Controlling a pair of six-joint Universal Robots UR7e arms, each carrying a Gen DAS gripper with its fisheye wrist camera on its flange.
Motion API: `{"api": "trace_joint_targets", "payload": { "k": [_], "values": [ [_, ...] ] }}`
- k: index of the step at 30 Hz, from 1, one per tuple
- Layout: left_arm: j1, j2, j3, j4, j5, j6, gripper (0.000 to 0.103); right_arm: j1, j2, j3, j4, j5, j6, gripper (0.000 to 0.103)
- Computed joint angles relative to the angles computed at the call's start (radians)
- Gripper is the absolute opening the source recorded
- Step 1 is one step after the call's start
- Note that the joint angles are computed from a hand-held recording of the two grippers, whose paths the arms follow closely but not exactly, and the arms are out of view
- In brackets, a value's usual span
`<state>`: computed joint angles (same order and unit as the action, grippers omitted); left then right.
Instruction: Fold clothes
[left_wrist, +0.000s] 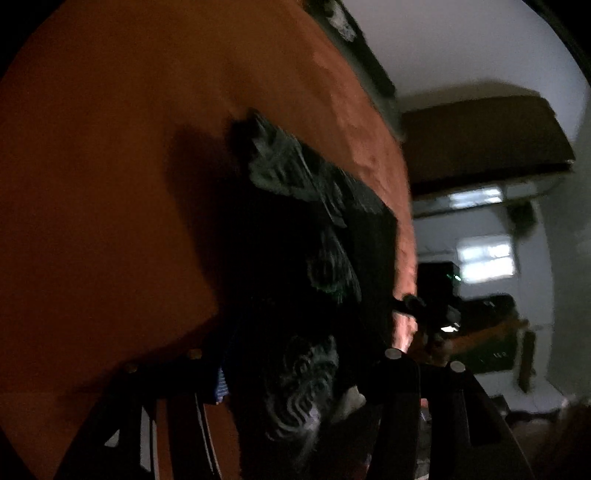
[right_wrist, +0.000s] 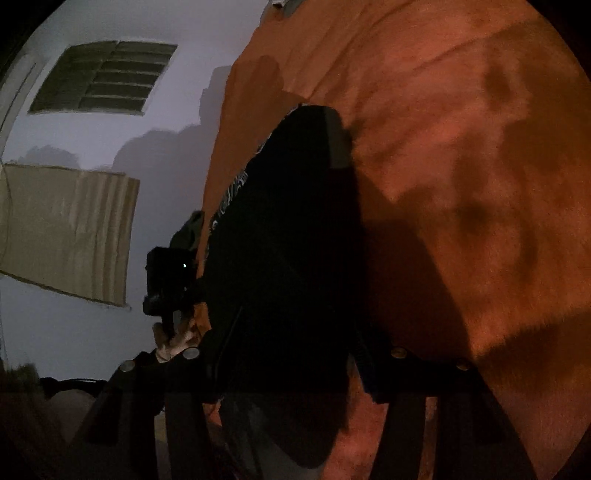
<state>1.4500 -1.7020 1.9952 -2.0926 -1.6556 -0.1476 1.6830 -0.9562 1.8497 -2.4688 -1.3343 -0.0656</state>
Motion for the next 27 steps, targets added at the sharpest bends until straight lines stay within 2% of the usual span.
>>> {"api": "trace_joint_targets", "payload": {
  "k": [3, 5, 7, 9, 13, 17, 20, 21, 22, 25, 27],
  "values": [
    [0.003, -0.010, -0.018, -0.009, 0.040, 0.025, 0.053, 0.011, -0.001, -0.026, 0.027, -0.020, -0.007, 0.054],
    [0.007, 0.000, -0.033, 0.001, 0.065, 0.040, 0.053, 0.006, 0.000, -0.025, 0.025, -0.006, -0.003, 0.054],
    [0.024, 0.025, -0.048, 0.001, 0.030, 0.040, 0.053, 0.001, 0.000, -0.021, 0.019, 0.007, 0.004, 0.054],
    [0.038, 0.047, -0.049, -0.025, -0.037, 0.045, 0.053, 0.004, 0.008, -0.024, 0.010, 0.014, 0.009, 0.054],
    [0.032, 0.075, -0.027, -0.070, -0.136, 0.032, 0.054, 0.011, 0.016, -0.032, 0.009, 0.010, 0.014, 0.055],
    [-0.044, 0.035, 0.019, -0.096, 0.033, 0.040, 0.050, 0.021, -0.012, -0.010, -0.005, -0.036, 0.021, 0.055],
    [-0.055, -0.002, 0.034, -0.120, 0.008, 0.043, 0.040, 0.047, -0.020, -0.004, -0.022, -0.093, 0.021, 0.055],
    [-0.072, -0.024, 0.040, -0.127, 0.029, 0.037, 0.030, 0.060, -0.020, -0.005, -0.022, -0.120, 0.022, 0.055],
    [-0.091, -0.046, 0.047, -0.135, 0.056, 0.028, 0.027, 0.075, -0.021, -0.006, -0.018, -0.156, 0.025, 0.055],
    [-0.187, -0.128, 0.081, -0.169, 0.240, -0.034, 0.027, 0.128, -0.026, -0.001, -0.038, -0.253, 0.025, 0.055],
    [-0.231, -0.156, 0.081, -0.141, 0.327, -0.046, 0.028, 0.146, -0.045, 0.020, -0.057, -0.277, 0.016, 0.055]
  ]
}}
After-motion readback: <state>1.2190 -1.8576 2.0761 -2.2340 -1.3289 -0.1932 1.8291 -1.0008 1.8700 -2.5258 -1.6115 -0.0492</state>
